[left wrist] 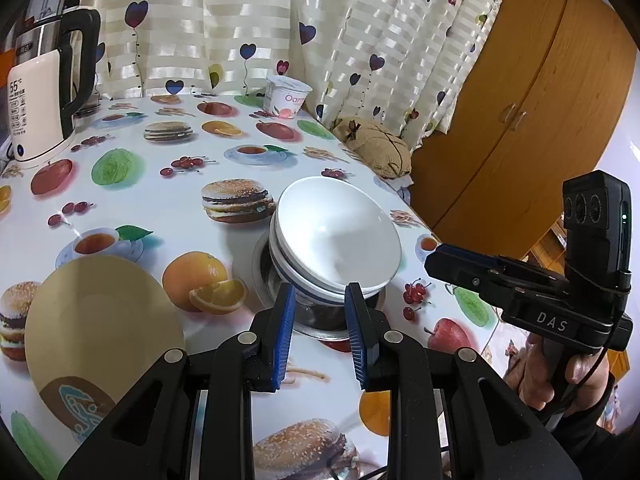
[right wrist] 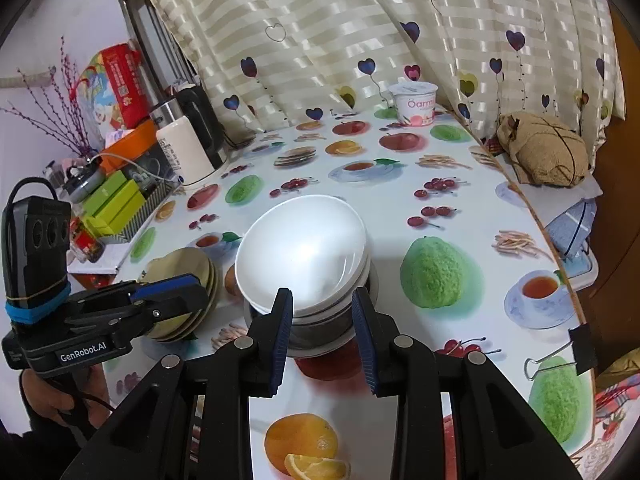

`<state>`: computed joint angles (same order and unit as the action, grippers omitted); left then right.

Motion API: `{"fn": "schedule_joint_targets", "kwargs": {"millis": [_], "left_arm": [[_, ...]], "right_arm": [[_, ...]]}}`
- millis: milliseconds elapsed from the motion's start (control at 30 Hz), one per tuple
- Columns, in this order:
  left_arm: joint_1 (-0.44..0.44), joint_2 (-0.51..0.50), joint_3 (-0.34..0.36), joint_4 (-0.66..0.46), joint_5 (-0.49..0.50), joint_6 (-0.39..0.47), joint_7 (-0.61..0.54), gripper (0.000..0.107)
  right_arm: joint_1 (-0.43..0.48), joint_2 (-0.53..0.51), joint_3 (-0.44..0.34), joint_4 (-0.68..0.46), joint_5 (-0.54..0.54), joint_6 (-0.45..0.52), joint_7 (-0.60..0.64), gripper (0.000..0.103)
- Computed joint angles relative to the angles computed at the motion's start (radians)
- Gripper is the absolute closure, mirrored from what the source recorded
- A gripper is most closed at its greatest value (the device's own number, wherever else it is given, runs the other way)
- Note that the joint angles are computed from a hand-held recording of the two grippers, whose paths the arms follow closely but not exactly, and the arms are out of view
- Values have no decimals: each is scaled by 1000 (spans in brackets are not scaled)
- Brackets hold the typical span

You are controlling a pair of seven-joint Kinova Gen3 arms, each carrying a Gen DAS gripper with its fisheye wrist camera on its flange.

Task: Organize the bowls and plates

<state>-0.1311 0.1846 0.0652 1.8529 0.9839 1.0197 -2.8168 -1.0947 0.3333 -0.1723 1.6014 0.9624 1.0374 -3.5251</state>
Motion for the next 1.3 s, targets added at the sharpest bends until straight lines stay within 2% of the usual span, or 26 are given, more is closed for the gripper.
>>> {"fn": "schedule_joint_targets", "kwargs": {"millis": [100, 300, 633, 833, 1000, 1200, 1300], "left_arm": [[2, 6, 1, 1, 6, -13, -1, 82], [10, 44, 16, -34, 25, -42, 36, 82], [16, 97, 54, -74, 4, -26, 71, 82], [17, 100, 59, -77, 0, -35, 79, 82], [1, 117, 61, -90, 10, -2, 80, 82], [-2, 133, 65, -100, 6, -1, 100, 82], [9, 119, 69, -88, 0, -28, 87, 82]], "right_arm": [[-5, 1, 3, 12, 17, -3, -25, 73], [23, -9, 8, 54, 43, -68, -90, 73], [82, -17, 15, 102, 50, -205, -113, 74], [88, -16, 25, 108, 42, -229, -111, 74], [89, -18, 29, 113, 45, -241, -114, 74], [97, -19, 32, 120, 37, -267, -128, 74], [92, -15, 32, 109, 31, -251, -112, 74]]}}
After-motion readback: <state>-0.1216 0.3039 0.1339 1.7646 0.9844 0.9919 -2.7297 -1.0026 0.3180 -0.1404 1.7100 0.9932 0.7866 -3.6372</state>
